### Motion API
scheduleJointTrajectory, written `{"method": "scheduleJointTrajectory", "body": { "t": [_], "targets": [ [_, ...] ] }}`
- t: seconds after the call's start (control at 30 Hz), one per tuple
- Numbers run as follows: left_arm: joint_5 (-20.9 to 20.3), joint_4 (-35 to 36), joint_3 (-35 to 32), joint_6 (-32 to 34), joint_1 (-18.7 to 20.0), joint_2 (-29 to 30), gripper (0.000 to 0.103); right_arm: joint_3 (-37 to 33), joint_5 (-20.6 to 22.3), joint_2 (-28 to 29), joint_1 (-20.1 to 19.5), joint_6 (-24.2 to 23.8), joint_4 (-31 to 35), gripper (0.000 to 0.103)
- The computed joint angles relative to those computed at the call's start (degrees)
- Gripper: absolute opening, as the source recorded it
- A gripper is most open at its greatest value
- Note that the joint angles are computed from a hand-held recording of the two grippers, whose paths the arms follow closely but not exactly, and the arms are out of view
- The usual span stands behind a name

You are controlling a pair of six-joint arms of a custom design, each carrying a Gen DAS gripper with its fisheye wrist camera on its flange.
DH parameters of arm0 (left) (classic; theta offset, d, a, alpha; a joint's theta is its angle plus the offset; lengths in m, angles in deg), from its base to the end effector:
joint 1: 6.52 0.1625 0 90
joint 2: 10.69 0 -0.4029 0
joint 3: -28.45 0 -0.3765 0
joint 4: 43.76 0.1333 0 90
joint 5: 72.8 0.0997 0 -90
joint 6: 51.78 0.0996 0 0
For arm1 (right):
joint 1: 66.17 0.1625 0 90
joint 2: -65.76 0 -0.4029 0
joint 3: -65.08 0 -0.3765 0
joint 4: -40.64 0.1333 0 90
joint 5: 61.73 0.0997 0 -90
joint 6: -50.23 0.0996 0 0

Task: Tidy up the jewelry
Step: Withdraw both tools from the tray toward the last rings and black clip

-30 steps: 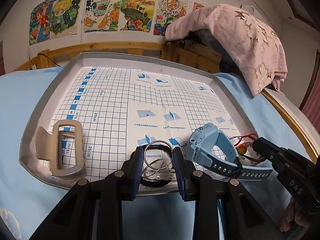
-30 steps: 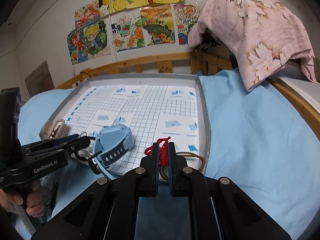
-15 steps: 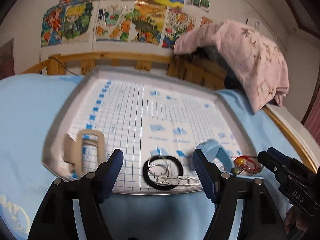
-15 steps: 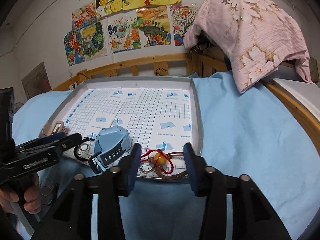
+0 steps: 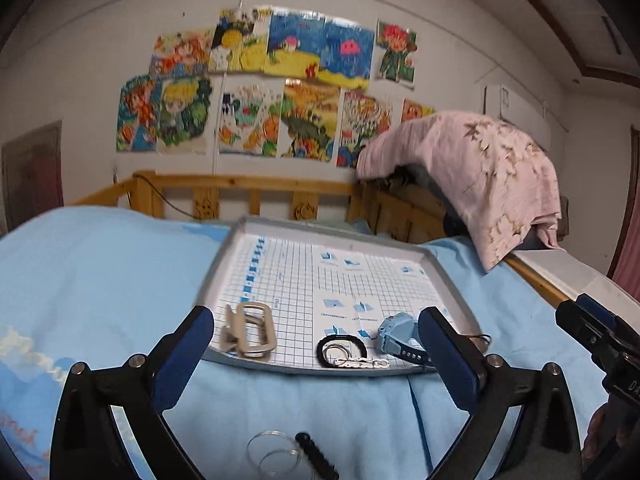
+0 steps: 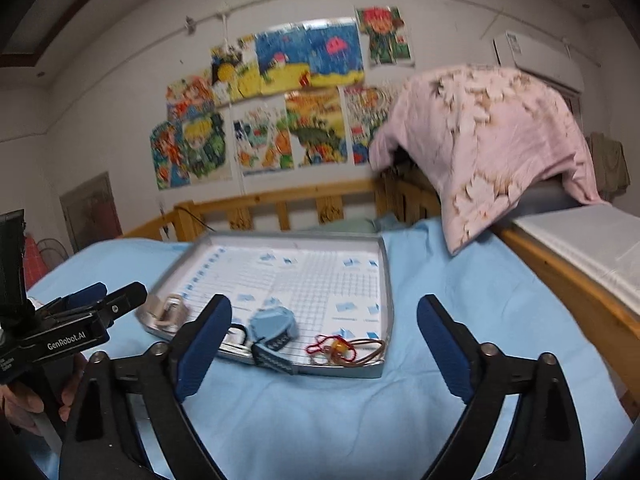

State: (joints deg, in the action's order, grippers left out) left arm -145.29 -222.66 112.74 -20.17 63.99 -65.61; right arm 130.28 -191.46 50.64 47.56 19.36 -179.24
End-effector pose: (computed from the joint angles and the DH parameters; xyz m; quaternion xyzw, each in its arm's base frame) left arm -0.0770 -0.7069 0.3453 0.3019 0.8066 -0.4740 0.1832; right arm 0.3549 -0.6344 0.0634 0.1372 -0.7411 0.5859 0.2977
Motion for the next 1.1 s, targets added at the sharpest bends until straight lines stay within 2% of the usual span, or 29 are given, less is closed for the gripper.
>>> {"method": "scheduleJointTrajectory", "body": {
  "t": [0.1,0.2,0.6,0.7,0.9,1.1],
  "targets": [
    [-0.94,-1.92,4.29,1.02,-0.13,-3.75,0.103,2.41,0.27,-0.31,1.64,-1.21,-3.33,0.101],
    [-2.36,-3.03,8.61,2.38,0.08,-7.59,0.103,4.58,-0.06,-0.43,3.15,-1.79,-5.99,0.101],
    [-5.96,-4.24,23.18,7.34,3.38,-20.98,0.103,15.69,-3.45,-0.37,7.98,4.49,-10.7,0.101],
    [-5.32,-3.53,24.99,7.86,4.4,-22.94,0.103,16.94,-4.99,0.55,9.18,4.11,-11.56,0.101],
    [-3.0,-1.53,26.96,7.19,6.24,-25.71,0.103,18.11,-7.01,2.73,10.97,6.46,-10.65,0.101],
    [-1.77,-0.86,26.88,7.45,7.35,-26.17,0.103,18.61,-8.03,3.69,10.94,9.98,-6.42,0.101]
  ]
}}
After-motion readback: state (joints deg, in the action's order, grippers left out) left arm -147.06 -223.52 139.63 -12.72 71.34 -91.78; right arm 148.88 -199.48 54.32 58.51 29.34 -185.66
